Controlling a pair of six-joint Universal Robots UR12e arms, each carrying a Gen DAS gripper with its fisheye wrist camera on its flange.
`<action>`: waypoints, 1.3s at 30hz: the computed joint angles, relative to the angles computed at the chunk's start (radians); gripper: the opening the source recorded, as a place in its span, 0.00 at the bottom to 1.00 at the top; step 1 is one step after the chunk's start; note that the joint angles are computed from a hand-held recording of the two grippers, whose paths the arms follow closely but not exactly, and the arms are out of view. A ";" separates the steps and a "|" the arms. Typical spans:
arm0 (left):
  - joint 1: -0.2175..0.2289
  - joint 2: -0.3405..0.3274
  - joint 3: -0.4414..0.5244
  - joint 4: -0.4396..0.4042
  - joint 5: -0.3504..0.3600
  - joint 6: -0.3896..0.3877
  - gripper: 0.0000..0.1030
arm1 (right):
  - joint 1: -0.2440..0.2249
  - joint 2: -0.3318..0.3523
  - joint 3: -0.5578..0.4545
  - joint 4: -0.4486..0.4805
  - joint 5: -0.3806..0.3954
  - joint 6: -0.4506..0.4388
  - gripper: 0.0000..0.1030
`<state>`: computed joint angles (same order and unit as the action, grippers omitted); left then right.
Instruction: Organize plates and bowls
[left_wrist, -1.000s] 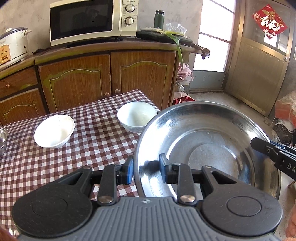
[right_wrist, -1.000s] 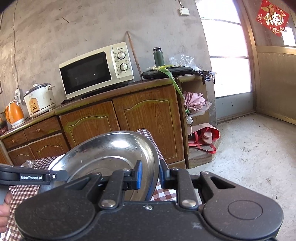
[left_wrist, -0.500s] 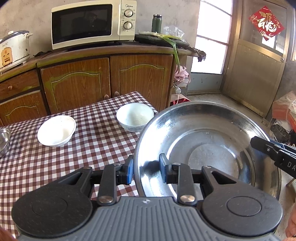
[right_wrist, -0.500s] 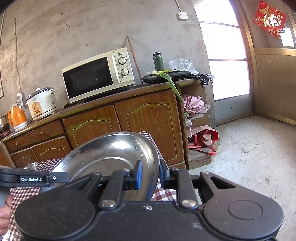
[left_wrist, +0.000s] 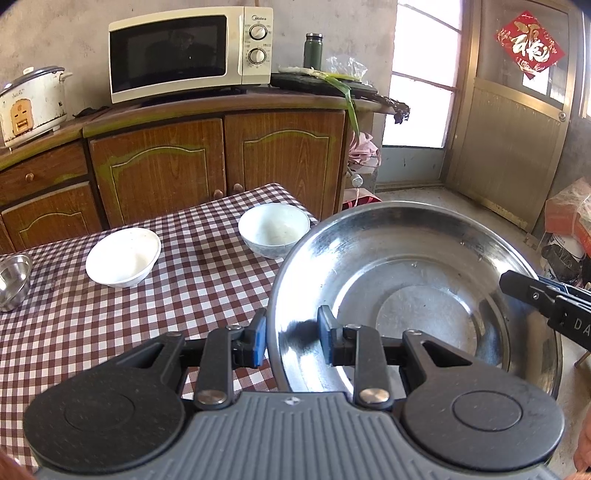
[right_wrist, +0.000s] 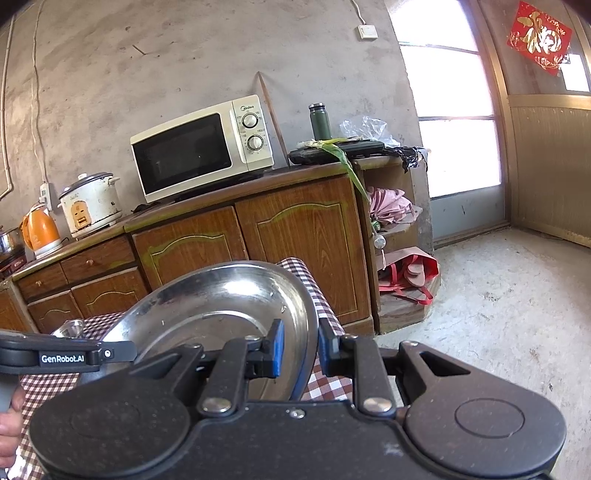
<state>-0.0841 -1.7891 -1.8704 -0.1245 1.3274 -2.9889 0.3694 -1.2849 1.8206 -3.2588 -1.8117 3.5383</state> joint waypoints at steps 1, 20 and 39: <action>0.000 0.002 -0.002 0.000 0.000 0.000 0.28 | 0.002 -0.001 0.001 0.000 -0.003 -0.001 0.24; 0.009 0.018 -0.027 0.011 -0.010 0.004 0.29 | 0.009 -0.012 0.013 -0.005 -0.003 -0.001 0.24; 0.019 0.030 -0.047 0.013 -0.026 0.009 0.29 | 0.023 -0.021 0.017 0.003 -0.007 -0.007 0.24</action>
<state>-0.0652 -1.7592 -1.9169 -0.1110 1.3016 -2.9802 0.3928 -1.3057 1.8381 -3.2558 -1.8188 3.5317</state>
